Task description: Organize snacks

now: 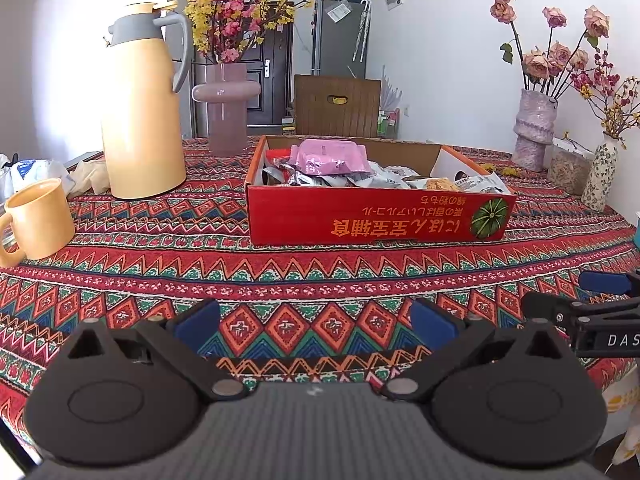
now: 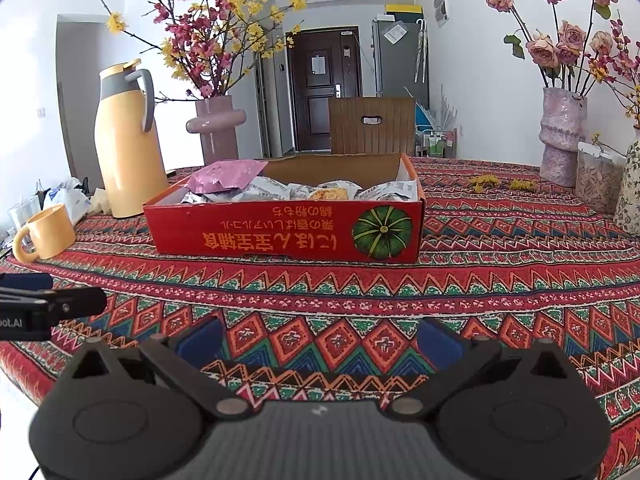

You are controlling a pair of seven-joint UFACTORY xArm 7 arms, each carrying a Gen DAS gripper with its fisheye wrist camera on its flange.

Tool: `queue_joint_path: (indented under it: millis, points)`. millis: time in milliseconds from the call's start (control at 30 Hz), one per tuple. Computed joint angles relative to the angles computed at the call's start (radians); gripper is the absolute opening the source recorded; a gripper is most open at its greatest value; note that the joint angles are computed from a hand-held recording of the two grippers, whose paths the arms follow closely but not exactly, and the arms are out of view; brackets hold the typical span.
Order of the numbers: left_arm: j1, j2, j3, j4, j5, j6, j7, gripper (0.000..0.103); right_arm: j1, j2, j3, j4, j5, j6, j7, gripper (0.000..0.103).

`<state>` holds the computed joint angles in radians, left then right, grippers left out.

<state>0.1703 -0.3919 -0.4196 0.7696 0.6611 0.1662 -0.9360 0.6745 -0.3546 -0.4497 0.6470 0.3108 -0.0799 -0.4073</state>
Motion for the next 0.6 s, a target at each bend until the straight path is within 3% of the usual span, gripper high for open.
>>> queue_joint_path:
  millis: [600]
  points:
    - [0.018,-0.008,-0.008,-0.01,-0.002,-0.009,-0.011,0.103,-0.019,0.007,0.02,0.004,0.004,0.008,0.002,0.103]
